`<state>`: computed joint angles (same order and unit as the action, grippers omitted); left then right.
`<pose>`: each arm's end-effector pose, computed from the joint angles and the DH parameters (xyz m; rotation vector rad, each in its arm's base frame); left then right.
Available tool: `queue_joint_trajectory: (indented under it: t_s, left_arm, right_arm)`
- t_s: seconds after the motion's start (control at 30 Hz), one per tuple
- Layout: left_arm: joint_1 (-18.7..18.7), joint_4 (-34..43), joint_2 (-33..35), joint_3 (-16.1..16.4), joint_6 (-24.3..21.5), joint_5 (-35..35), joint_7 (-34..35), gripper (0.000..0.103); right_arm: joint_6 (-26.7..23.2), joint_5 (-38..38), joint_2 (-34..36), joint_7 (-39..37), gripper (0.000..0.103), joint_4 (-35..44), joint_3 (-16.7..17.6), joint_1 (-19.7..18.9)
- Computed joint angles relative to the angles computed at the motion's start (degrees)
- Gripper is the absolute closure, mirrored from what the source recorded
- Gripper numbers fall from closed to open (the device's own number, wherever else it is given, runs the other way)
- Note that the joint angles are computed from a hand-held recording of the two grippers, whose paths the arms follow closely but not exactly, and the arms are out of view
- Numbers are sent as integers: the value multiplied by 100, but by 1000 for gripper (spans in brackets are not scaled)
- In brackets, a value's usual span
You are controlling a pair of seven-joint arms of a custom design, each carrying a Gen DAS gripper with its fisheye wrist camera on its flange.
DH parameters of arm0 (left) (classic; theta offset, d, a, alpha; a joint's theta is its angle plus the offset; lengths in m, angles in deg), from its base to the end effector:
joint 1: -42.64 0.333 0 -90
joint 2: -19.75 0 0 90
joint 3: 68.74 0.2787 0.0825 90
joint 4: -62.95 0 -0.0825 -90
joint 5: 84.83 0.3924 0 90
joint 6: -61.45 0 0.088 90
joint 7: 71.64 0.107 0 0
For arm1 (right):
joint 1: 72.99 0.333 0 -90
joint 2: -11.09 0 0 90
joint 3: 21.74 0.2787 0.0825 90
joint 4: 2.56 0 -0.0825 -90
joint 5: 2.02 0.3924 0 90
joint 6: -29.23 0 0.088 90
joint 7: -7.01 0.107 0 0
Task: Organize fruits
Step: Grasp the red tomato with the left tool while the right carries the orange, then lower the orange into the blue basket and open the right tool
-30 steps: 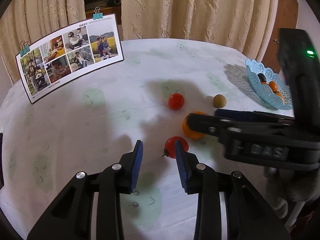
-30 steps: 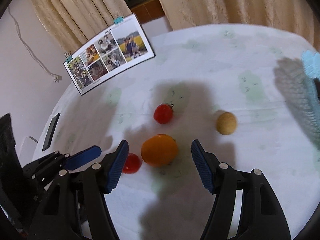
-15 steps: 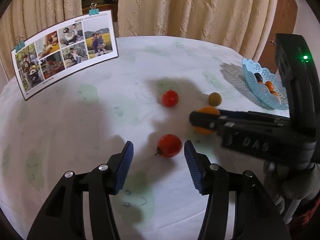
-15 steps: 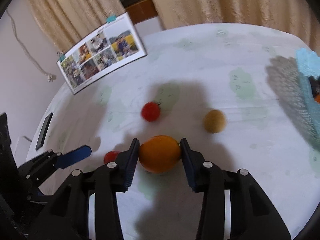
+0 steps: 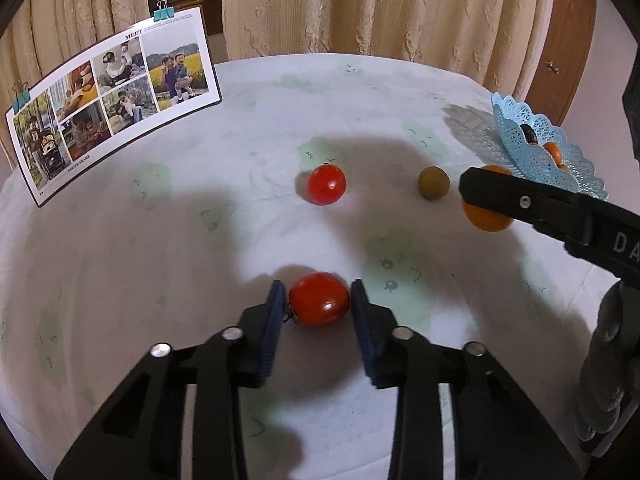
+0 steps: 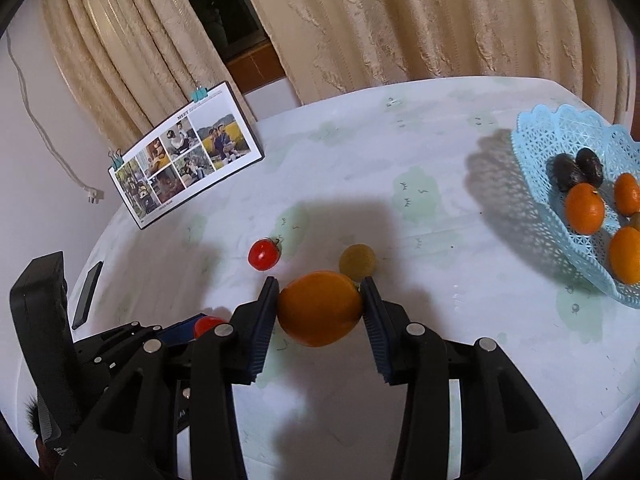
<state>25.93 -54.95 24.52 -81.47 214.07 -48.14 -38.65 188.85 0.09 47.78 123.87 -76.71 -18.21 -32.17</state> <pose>0.5207 -0.3116 0.4094 -1.8519 1.8686 -0.6718 0.5589 0.5254 0.4409 -1.8068 1.4068 -0.1021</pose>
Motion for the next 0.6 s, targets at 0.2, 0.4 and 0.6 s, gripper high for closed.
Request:
queue_joint_trajectory:
  t_s: [0.2, 0.4, 0.6]
  left_arm:
    - [-43, -19, -75, -12, -89, 263, -168, 74]
    - [-101, 38, -136, -65, -272, 587, -381, 74]
    - [-164, 172, -100, -112, -378, 676, -408, 74]
  right_arm:
    - [390, -453, -402, 594, 60, -605, -503, 318]
    - [700, -1298, -871, 1607, 60, -1277, -1074, 611]
    - [966, -2141, -1378, 2623, 60, -1916, -1463, 703]
